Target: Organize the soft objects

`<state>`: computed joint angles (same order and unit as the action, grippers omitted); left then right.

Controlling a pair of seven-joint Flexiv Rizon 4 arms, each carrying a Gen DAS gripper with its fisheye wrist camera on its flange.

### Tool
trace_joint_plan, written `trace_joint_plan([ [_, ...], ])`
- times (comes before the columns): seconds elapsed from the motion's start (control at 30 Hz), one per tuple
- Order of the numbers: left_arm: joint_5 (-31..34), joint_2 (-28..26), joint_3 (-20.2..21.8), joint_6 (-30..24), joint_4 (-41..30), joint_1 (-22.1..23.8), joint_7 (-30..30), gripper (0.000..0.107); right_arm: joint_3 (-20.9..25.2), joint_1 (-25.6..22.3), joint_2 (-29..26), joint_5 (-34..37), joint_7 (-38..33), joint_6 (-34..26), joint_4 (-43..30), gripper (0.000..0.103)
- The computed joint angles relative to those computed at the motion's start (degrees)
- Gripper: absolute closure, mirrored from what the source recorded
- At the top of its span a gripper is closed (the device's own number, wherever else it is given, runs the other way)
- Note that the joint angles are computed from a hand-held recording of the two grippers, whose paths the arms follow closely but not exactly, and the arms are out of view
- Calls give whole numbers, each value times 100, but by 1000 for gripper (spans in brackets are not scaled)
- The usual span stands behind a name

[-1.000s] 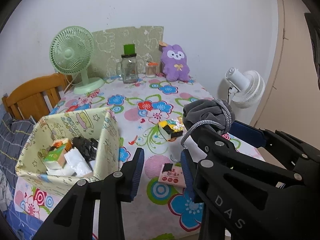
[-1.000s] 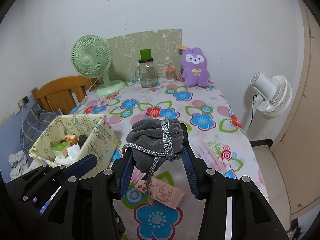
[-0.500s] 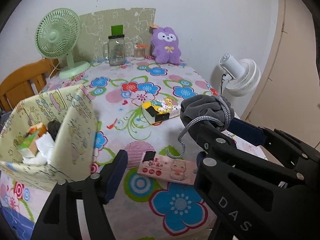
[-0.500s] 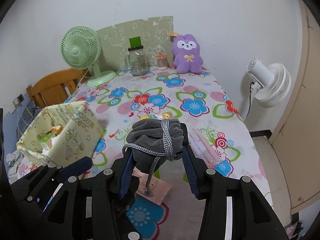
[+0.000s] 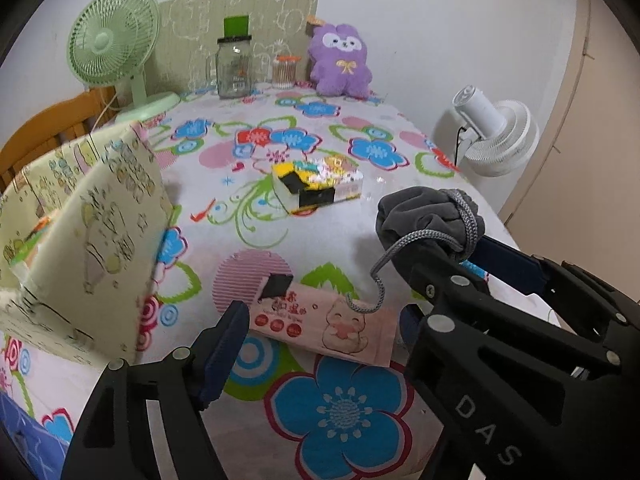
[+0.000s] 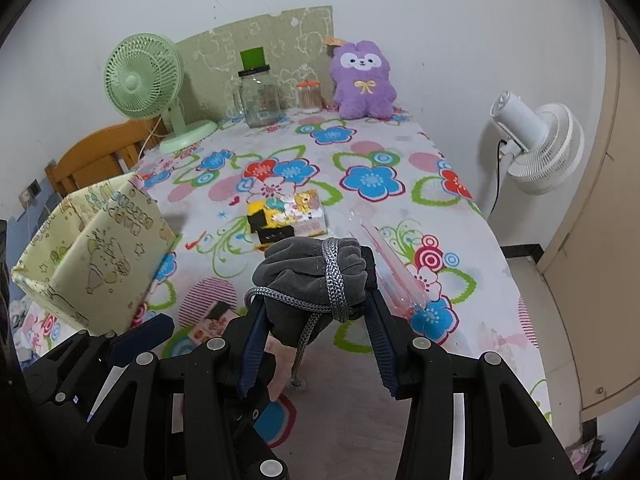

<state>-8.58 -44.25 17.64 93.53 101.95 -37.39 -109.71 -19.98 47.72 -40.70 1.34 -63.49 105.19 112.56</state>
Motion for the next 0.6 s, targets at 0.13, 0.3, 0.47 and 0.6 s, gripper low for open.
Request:
trace_joint_plan([
  [0.13, -35, -24, -253, -193, -58, 196, -3, 27, 112, -145, -53, -79, -22, -44, -58, 52],
  [0.3, 40, -95, -197, -427, -162, 164, -247, 27, 270, -330, -116, -202, -27, -104, -132, 52],
  [0.47, 230, -201, 7, -570, -336, 39, -538, 25, 410, -506, -173, -318, 12, -165, -204, 52],
  [0.6, 409, -247, 39, -684, -476, 54, -678, 22, 415, -555, -198, -369, 57, -192, -243, 52],
])
